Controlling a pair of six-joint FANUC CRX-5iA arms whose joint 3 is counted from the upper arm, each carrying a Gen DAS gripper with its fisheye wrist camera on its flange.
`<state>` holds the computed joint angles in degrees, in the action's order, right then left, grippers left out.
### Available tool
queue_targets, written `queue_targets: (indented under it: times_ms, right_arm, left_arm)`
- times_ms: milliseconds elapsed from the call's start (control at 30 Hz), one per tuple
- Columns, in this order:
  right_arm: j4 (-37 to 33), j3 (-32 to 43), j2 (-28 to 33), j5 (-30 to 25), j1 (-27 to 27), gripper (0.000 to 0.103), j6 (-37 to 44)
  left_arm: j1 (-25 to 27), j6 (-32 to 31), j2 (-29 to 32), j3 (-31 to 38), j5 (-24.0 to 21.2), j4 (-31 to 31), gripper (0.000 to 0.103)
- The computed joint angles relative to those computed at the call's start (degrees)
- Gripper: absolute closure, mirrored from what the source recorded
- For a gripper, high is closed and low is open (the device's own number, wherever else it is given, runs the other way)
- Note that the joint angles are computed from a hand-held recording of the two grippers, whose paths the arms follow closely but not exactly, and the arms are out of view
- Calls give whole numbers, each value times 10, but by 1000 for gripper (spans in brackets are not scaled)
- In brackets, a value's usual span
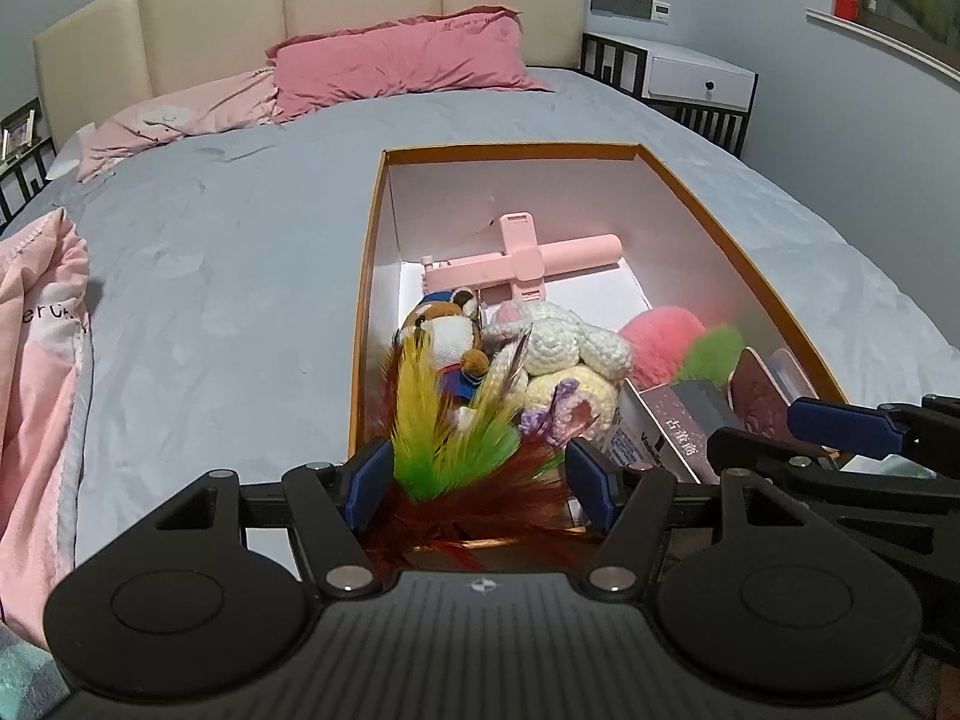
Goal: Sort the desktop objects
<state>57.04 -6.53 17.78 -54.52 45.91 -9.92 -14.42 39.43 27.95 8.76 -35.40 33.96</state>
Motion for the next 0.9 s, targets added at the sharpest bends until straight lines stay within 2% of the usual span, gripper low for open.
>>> queue_targets:
  times_ms: [900]
  right_arm:
    - [3,-2,0,1,-1,55,-5]
  left_arm:
    - [-4,32,0,6,7,-30,29]
